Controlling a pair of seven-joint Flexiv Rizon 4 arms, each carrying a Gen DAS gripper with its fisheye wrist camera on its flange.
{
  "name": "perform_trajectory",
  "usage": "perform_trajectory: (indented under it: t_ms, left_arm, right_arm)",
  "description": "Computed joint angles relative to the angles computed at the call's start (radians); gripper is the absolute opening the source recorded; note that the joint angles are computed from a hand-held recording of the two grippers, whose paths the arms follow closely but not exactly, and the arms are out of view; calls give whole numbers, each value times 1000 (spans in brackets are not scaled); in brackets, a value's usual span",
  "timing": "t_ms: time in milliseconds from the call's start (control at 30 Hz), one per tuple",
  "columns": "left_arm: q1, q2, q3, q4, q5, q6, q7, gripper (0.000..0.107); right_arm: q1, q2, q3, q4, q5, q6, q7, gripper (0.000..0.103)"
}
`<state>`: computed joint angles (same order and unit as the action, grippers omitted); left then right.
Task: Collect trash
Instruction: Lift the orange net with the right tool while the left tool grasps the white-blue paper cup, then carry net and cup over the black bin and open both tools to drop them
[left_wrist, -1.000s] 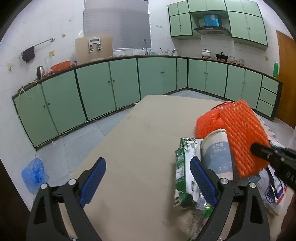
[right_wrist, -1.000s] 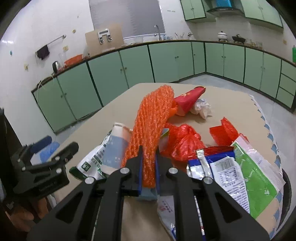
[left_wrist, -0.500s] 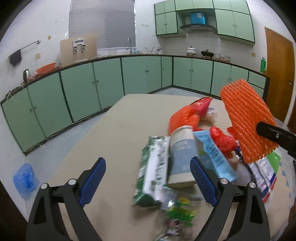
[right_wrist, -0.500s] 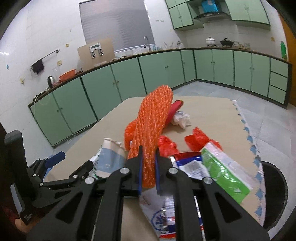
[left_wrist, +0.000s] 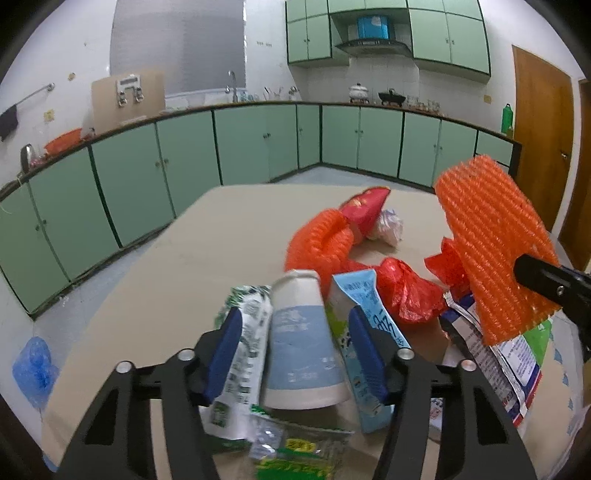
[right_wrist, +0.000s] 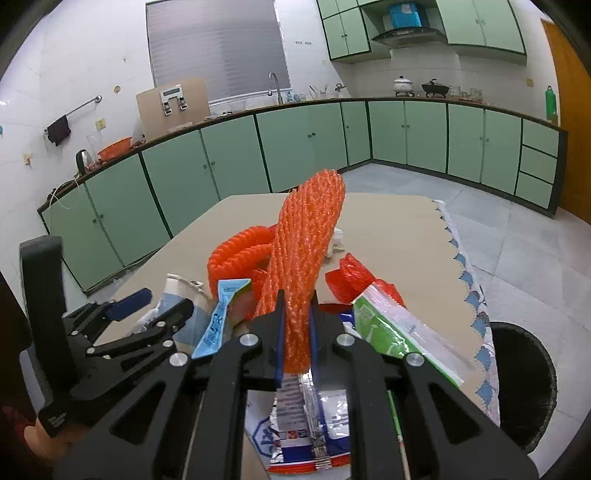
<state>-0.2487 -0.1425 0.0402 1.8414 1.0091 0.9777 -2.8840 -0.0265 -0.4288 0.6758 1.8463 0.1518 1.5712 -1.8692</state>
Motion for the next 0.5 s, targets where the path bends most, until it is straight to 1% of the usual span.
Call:
perform_trajectory:
  t_ms: [33,100,133,167,333,500]
  left_arm:
    - [4,-9,-2,-3,-12,2,9,55]
    - [8,-25,-1,-4,-36,15,28,49]
    - [11,-34,0,-4,-53,27,37,44]
    - [10,-38,4,-3,-61,36,41,37]
    - [-7,-48,26,-9,-59,59,23,35]
    - [-27,-9,28,-10,-16,27,-12,35]
  right_arm:
    - [4,2,-6,1,-2,0,1,10]
    - [10,3,-15,2,-4,0,2,10]
    - [9,2,-15,1,-3,-1,0,10]
    - [6,1,-13,-1,-2,-3,-1,10]
    - [-4,2,-9,-5,13,-12,-7,10]
    - [-41,6,27,-11,43,-10,-38,10]
